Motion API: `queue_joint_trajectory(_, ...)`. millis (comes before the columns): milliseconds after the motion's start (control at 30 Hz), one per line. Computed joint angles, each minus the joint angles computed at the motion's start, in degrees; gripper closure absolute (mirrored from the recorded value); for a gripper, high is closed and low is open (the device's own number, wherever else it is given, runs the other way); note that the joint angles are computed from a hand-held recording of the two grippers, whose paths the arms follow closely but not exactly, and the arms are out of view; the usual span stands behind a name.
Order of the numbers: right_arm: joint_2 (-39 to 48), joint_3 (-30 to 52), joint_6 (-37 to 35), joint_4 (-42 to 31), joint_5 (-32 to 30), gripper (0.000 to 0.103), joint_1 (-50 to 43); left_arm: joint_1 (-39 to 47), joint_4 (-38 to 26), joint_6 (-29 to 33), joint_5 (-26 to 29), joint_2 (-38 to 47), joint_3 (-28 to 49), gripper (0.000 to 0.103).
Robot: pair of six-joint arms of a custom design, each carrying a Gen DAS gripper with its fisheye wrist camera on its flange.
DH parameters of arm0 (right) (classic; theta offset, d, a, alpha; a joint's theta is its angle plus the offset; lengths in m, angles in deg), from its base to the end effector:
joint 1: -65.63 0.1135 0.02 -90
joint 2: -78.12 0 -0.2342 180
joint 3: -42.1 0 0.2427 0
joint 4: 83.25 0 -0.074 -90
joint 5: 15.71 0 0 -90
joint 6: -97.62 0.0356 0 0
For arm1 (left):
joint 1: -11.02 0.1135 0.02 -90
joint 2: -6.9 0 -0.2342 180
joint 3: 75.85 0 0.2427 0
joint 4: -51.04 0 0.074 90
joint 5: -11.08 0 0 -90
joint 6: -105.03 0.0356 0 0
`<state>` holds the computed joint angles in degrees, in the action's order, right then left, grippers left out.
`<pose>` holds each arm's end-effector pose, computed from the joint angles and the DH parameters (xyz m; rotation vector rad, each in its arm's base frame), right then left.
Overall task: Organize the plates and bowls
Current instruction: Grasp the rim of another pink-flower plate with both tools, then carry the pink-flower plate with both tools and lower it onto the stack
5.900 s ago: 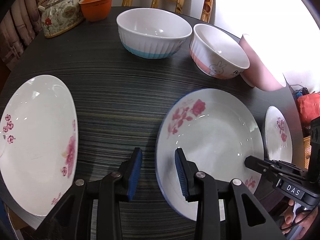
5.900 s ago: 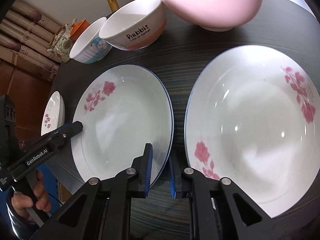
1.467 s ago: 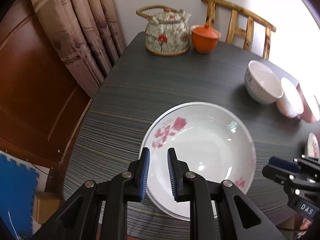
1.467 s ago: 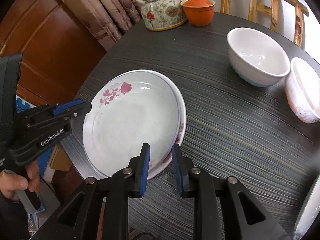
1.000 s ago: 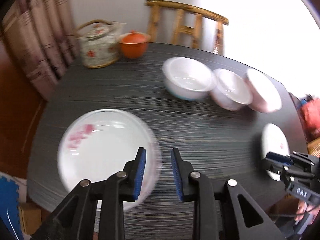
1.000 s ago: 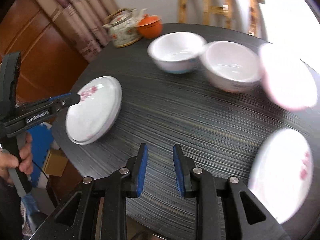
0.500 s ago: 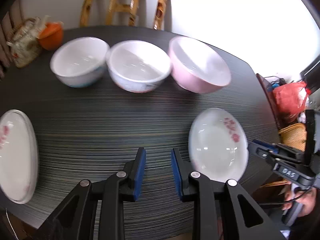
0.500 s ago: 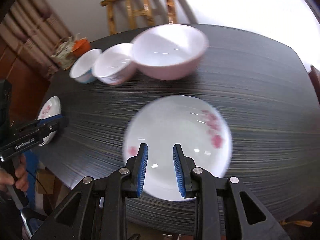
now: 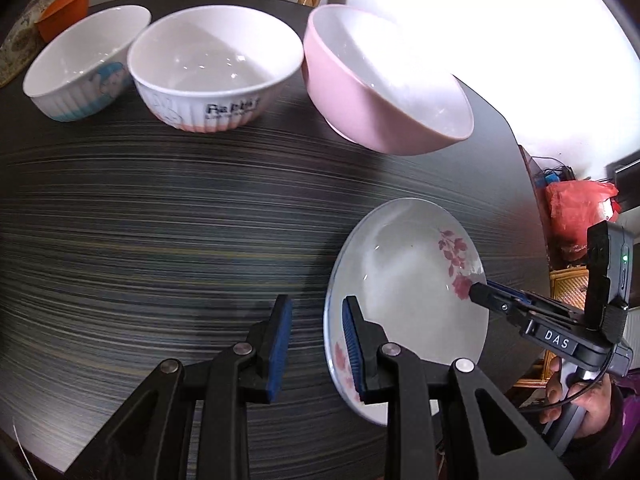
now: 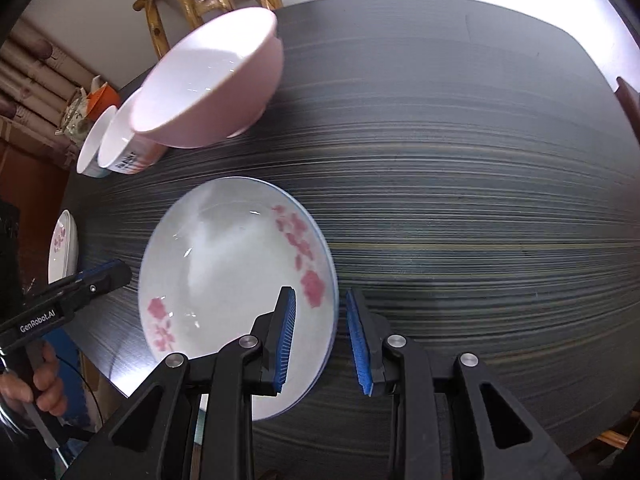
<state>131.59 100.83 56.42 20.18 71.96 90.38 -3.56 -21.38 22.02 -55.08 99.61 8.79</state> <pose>0.1423 0.0672 0.2201 0.5918 2.8247 0.3313 0.2760 -0.0867 0.2083 0.6006 2.8770 -0.6351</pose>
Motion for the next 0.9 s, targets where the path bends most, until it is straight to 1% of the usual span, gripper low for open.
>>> queue_joint_trajectory(133, 0.3, -2.9, -2.9, 3.4, -2.8, 0.077, -2.9, -1.0, 0.6, -0.7, -0.4, 1.1, -0.1, 0.077)
queue_joint_trajectory(167, 0.3, -3.2, -2.6, 3.8, -3.0, 0.077, -2.6, -1.2, 0.7, -0.6, -0.5, 1.2, -0.2, 0.077)
queue_joint_trajectory(267, -0.4, -4.6, -3.8, 5.2, -4.5, 0.080, -3.7, -1.1, 0.6, -0.1, -1.2, 1.2, -0.5, 0.077)
queue_joint_trajectory(333, -0.4, -4.9, -4.5, 5.8, -5.4, 0.082, -4.5, -1.5, 1.0, -0.4, -1.4, 1.0, -1.0, 0.083)
queue_joint_trajectory(367, -0.4, -5.0, -4.6, 6.1, -5.4, 0.083, -4.4, -1.7, 1.1, -0.6, -1.6, 1.1, -1.0, 0.089)
queue_joint_trajectory(500, -1.1, -5.6, -4.4, 6.7, -4.9, 0.084, -3.9, -2.5, 1.3, -0.4, -2.0, 0.4, -1.9, 0.094)
queue_joint_trajectory(667, -3.4, -7.4, -4.3, 6.5, -5.4, 0.086, -4.1, -3.5, 2.0, -0.5, -2.8, -0.6, -2.8, 0.094)
queue_joint_trajectory(767, -3.3, -7.6, -3.0, 6.9, -3.8, 0.087, -2.2, -3.4, 2.0, 0.3, -3.1, -1.0, -3.0, 0.094)
queue_joint_trajectory(900, -3.3, -7.5, -0.6, 6.9, -2.0, 0.087, -0.4, -4.1, 2.9, -0.6, -3.6, -0.8, -3.3, 0.093)
